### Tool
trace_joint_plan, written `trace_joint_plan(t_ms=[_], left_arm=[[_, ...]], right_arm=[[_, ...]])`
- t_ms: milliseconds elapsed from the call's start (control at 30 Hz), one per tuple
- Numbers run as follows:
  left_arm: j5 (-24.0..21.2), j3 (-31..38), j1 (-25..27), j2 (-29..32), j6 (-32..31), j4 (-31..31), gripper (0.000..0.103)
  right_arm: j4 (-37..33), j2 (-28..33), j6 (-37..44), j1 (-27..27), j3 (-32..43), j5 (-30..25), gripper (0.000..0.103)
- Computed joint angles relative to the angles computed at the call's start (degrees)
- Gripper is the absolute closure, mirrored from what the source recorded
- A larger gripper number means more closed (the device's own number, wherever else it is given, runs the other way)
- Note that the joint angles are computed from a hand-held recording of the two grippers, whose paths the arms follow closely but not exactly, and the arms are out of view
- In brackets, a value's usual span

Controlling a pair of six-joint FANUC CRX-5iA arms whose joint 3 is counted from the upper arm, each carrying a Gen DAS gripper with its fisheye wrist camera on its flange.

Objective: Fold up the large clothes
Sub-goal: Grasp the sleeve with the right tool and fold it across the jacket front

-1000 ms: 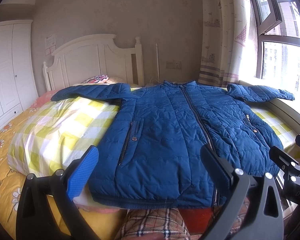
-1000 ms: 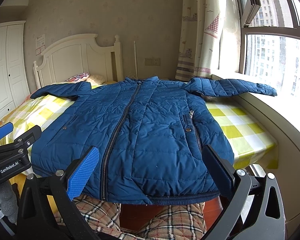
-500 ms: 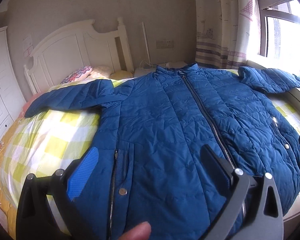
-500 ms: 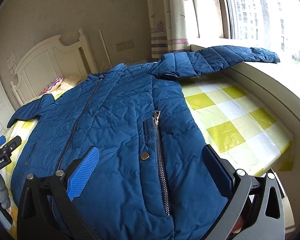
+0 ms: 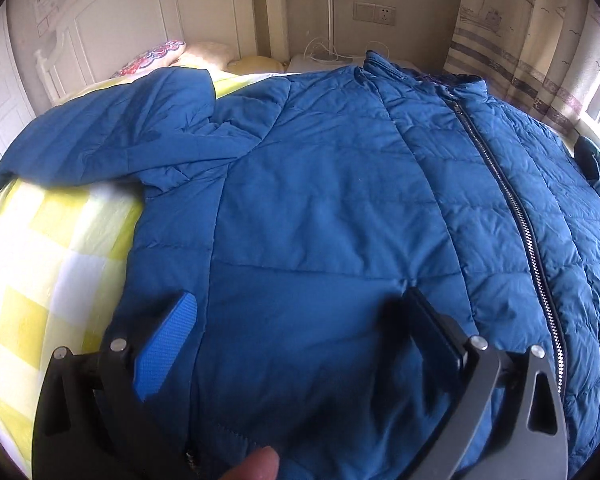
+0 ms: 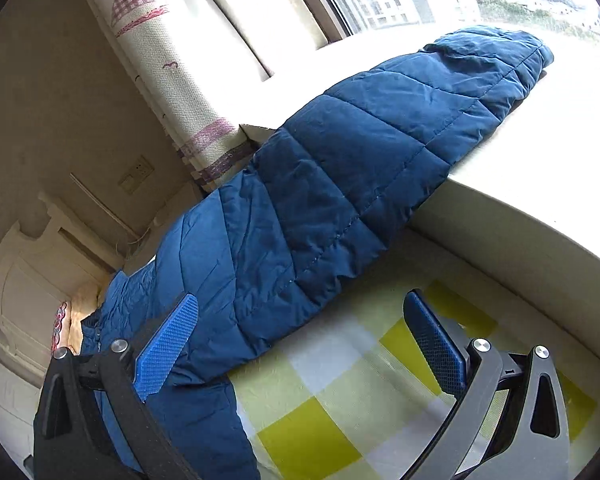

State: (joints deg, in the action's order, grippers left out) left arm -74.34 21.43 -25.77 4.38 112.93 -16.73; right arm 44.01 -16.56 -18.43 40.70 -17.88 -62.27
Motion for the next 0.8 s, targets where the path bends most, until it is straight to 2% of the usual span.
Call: trace_joint_plan(t_ms=[33,67,100,133,167,200,300,367,433,467,533,567,600,633,667,700,800], left_arm=[[0.0,-0.2,0.2,0.0,0.1,0.4,0.002],[0.0,-0.3,0.6,0.0,0.1,1.2,0.002],[0.2,-0.4,1.0,0.2,0.3,1.9,0.002],[0.2,-0.4,1.2,0.2,0.4,2.3,0.002],[-0.1,0.1,1.4,0.6,0.4,2.6,0.002],[-0.3,0.4,1.4,0.8,0.4,2.7,0.002],[-1.0,1.2,1.3,1.4,1.2,2.3,0.002],[-0.8,1.2,1.4,1.3,1.3,2.4,0.002],[-0.2,0.7,1.6,1.0,1.2,2.8,0.002],[0.1,0.5,1.8,0.8,1.2,3.0,0.002],[0.6,0.1,2.1,0.6,0.9,3.6,0.002],[0.8,-0.1,2.2,0.4,0.8,3.8,0.002],[0.9,-0.2,2.3,0.4,0.8,3.8,0.002],[0.8,-0.1,2.2,0.4,0.8,3.7,0.002],[0.8,-0.1,2.1,0.4,0.8,3.6,0.002],[0.8,0.0,2.1,0.4,0.8,3.5,0.002],[0.8,-0.1,2.1,0.4,0.7,3.5,0.002]], right_arm=[[0.1,0.4,-1.5,-1.2,-0.1,1.1,0.004],[1.5,0.6,-3.3,-1.8,-0.5,2.1,0.014],[3.8,1.0,-4.5,-2.2,-0.9,3.0,0.042],[5.8,2.0,-4.4,-1.9,-0.1,2.3,0.054],[8.6,3.5,-3.5,-1.2,1.2,1.1,0.072],[11.7,5.5,-1.4,-0.2,3.1,-0.1,0.081],[17.2,11.7,10.8,3.3,10.1,1.3,0.086],[18.1,16.9,22.9,6.4,16.2,3.4,0.086],[14.7,22.3,37.0,9.9,22.9,5.3,0.086],[11.2,25.4,44.0,11.6,26.8,4.8,0.086],[0.8,32.5,57.7,14.0,37.1,-1.0,0.086],[-6.4,35.5,63.7,14.2,41.8,-3.7,0.072],[-11.8,37.5,66.7,13.9,44.6,-5.9,0.049],[-14.2,38.3,66.6,13.7,45.0,-7.3,0.041],[-13.7,37.1,64.4,14.1,43.0,-6.3,0.035],[-12.8,35.1,61.7,14.0,40.1,-4.3,0.032],[-16.3,29.1,54.3,13.8,35.3,-1.9,0.025]])
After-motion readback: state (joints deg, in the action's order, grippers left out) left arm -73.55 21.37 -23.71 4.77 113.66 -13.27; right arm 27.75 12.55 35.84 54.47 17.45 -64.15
